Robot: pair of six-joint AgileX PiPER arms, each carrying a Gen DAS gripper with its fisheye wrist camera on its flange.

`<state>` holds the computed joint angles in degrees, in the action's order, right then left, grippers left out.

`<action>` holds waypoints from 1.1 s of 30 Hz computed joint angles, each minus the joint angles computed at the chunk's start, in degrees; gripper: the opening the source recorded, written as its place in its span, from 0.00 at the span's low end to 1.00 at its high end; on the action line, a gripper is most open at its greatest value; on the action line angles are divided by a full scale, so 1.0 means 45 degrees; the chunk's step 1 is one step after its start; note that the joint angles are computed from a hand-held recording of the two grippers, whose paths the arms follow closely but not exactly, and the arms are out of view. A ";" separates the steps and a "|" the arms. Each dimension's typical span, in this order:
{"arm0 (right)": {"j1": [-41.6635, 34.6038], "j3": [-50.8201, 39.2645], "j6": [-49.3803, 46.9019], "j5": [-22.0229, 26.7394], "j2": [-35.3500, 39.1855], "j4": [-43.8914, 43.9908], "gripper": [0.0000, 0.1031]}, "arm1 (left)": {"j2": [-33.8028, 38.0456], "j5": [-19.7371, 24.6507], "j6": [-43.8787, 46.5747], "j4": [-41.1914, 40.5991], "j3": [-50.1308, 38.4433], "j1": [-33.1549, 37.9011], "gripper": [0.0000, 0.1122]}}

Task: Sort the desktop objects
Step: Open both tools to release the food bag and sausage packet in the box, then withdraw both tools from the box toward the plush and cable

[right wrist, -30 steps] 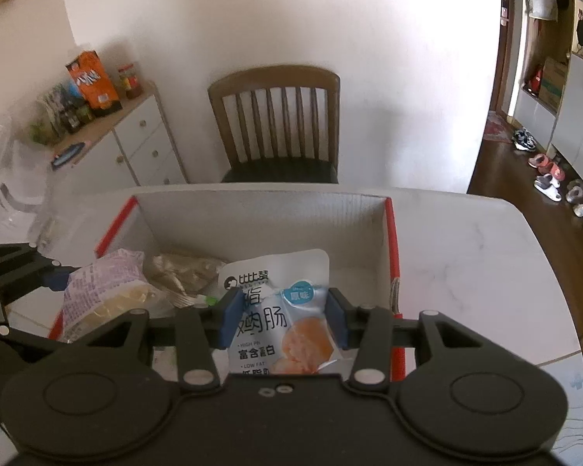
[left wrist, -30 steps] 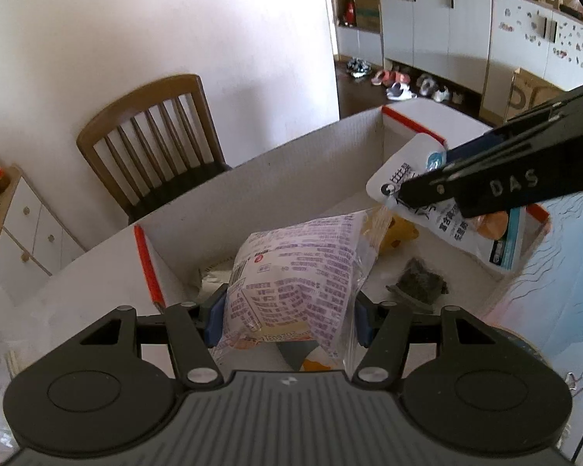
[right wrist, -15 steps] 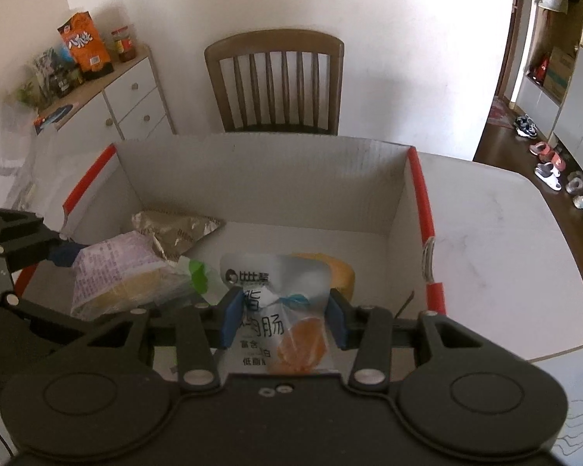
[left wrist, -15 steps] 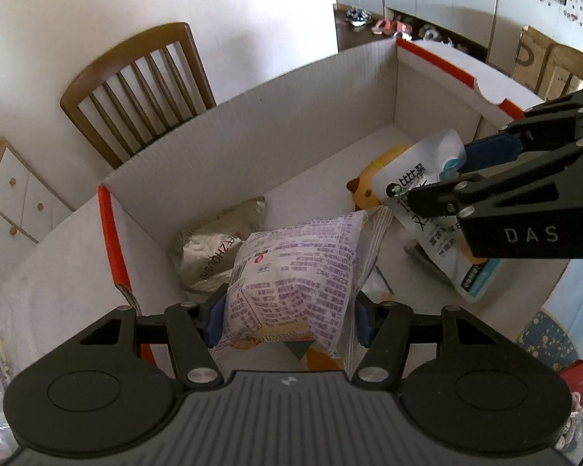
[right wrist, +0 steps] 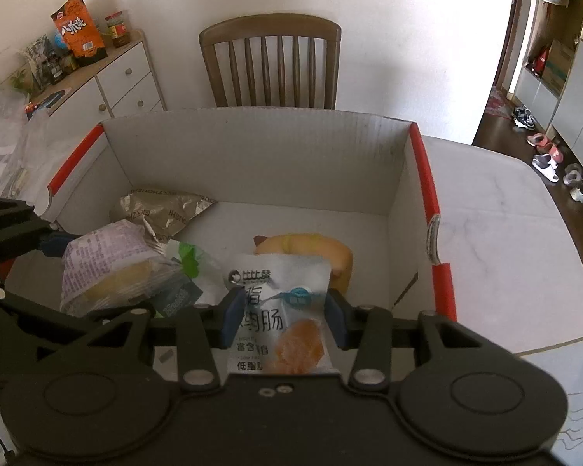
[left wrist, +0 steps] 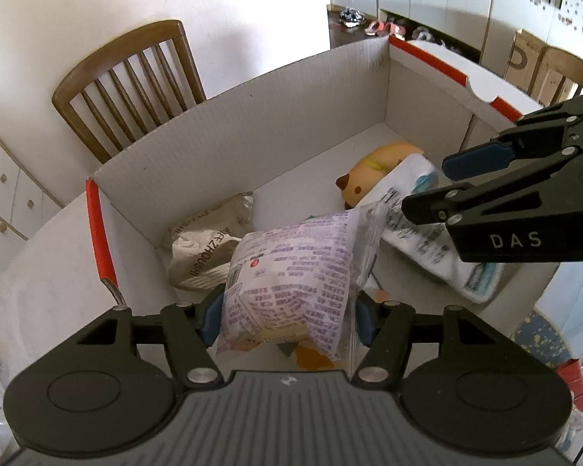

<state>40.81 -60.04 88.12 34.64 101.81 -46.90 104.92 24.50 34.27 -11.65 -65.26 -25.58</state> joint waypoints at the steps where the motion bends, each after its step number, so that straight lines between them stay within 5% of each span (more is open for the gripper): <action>1: 0.0013 0.0019 0.0034 0.0016 -0.0067 -0.0026 0.45 | -0.0039 0.0022 0.0123 -0.0187 0.0013 0.0048 0.59; 12: 0.0349 0.0710 0.0120 -0.0001 -0.1548 -0.0159 0.60 | -0.1133 0.0647 0.2387 -0.2742 0.0590 0.0879 0.71; 33: 0.3144 0.2295 0.1232 0.1650 -0.5022 -0.0204 0.62 | -0.5992 0.1263 0.5930 -0.6686 0.4049 0.1872 0.71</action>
